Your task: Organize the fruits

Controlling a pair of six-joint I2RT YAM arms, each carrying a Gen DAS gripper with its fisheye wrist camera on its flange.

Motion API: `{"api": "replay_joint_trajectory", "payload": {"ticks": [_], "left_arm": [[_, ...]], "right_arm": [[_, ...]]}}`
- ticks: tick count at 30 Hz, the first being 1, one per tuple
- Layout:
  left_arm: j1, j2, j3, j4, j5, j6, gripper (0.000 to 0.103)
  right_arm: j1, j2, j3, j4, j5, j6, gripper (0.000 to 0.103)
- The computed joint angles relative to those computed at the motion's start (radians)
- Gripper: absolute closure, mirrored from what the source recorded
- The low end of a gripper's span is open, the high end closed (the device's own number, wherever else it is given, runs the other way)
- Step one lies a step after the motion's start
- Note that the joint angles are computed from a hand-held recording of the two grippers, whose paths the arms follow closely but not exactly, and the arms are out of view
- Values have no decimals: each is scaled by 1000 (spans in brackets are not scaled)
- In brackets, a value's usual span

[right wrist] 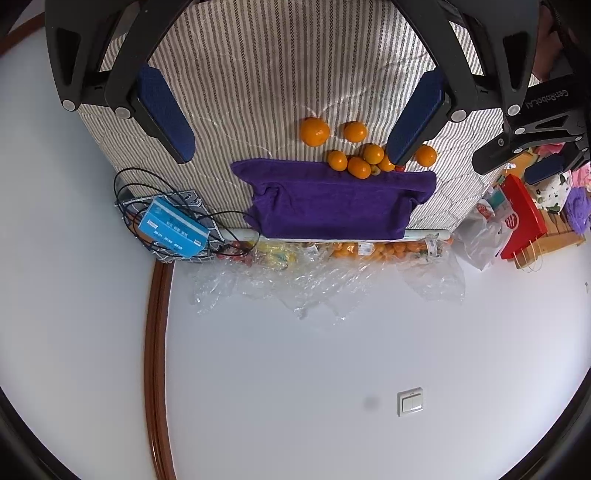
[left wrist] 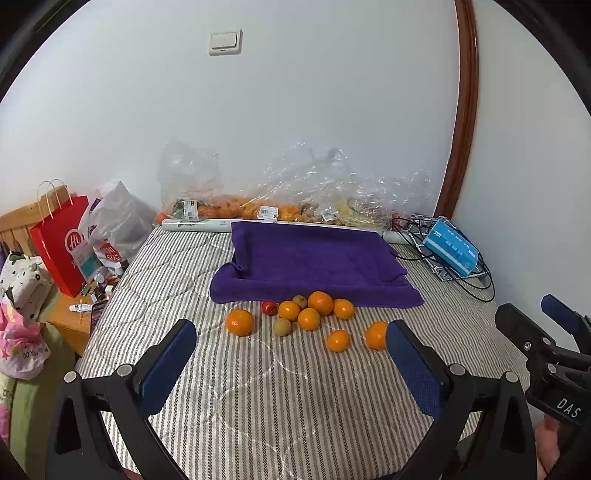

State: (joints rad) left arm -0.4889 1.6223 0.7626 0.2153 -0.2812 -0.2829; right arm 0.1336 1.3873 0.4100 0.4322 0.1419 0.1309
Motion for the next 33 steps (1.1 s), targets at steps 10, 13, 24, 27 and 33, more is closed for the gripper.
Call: {"api": "replay_joint_trajectory", "payload": {"ticks": [10, 13, 24, 27, 33], "left_arm": [[12, 6, -1, 4, 0, -6, 0], [19, 11, -3, 6, -2, -4, 0], [27, -4, -24, 28, 8, 7, 0], [29, 0, -24, 33, 2, 5, 0], [68, 46, 7, 40, 36, 10, 0]], "right_arm": [[28, 22, 10, 5, 24, -9, 0], [28, 25, 6, 12, 15, -1, 0], [34, 40, 8, 16, 21, -7, 0], [37, 46, -2, 44, 31, -9, 0], [32, 93, 17, 61, 31, -9, 0]]}}
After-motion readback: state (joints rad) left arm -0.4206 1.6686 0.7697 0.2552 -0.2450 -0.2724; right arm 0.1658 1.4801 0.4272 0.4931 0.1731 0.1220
